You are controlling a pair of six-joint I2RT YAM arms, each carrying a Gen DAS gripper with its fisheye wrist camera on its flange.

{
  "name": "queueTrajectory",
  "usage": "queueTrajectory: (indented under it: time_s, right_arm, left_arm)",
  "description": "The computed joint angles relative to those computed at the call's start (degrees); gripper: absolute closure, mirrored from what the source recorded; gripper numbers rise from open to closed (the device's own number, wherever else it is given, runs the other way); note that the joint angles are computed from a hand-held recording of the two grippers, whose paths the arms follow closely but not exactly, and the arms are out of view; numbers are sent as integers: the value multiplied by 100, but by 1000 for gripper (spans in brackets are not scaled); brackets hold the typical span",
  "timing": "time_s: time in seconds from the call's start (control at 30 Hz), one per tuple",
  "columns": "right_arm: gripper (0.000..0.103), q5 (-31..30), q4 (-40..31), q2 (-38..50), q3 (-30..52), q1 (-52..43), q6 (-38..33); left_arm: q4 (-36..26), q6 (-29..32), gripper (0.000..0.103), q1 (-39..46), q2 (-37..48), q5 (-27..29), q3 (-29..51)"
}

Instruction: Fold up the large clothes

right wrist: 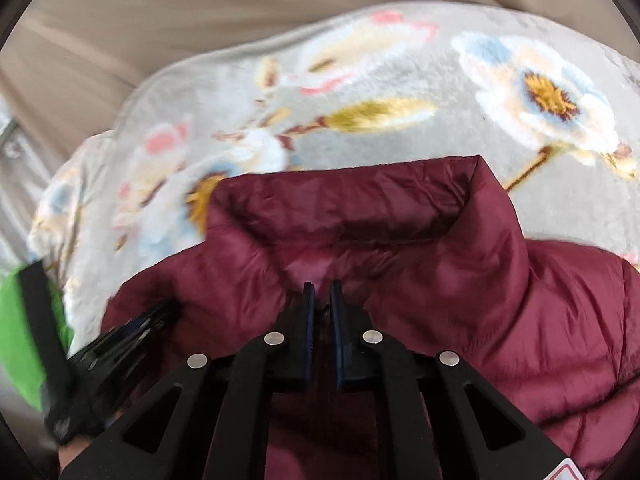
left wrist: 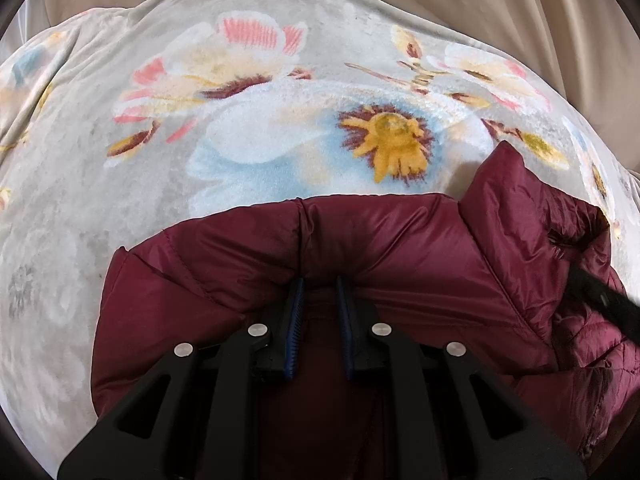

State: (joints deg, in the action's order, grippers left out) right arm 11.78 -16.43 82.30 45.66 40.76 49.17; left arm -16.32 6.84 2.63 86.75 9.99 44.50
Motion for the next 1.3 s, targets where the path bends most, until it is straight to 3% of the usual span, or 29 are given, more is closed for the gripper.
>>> queueTrajectory:
  time_s: [0.2, 0.37, 0.5, 0.6, 0.7, 0.77, 0.83, 0.93, 0.97, 1.03, 1.1, 1.23, 1.3]
  right_arm:
    - [99, 104, -203, -14, -309, 628, 158]
    - [95, 477, -372, -659, -379, 520, 240]
    - [94, -109, -43, -109, -62, -182, -107]
    - [98, -473, -85, 636, 185, -265, -267]
    - [98, -239, -22, -45, -311, 47, 99]
    - [98, -34, -78, -517, -456, 81, 177]
    - [98, -70, -259, -581, -319, -156, -93]
    - [98, -118, -666, -191, -54, -800, -669]
    - [100, -99, -715, -345, -217, -1117, -769]
    - [103, -469, -491, -936, -818, -1907, -746]
    - [103, -12, -975, -1492, -1009, -2165, -554]
    - [96, -118, -1233, -2407, -1235, -1776, -495]
    - [96, 27, -1319, -2220, -1222, -1477, -699]
  left_arm:
    - [60, 1, 87, -47, -43, -77, -54]
    - [50, 11, 87, -52, -45, -80, -47]
    - [-69, 4, 87, -96, -27, -154, 35]
    - [-781, -29, 87, -1, -92, 100, 389]
    - [-1238, 81, 87, 101, -597, 887, 481]
    - [-1510, 154, 87, -317, -808, 1093, 616]
    - [-1525, 47, 79, -865, -708, 940, 697]
    - [-1194, -308, 78, -1529, 10, 348, 852]
    - [-991, -476, 78, -1511, 282, 193, 889]
    - [-755, -607, 77, -1217, 551, 400, 942]
    - [-773, -691, 77, -936, 686, 491, 1135]
    - [-768, -950, 78, -608, 314, 538, 1186]
    - [-762, -840, 72, -381, 75, 773, 1012]
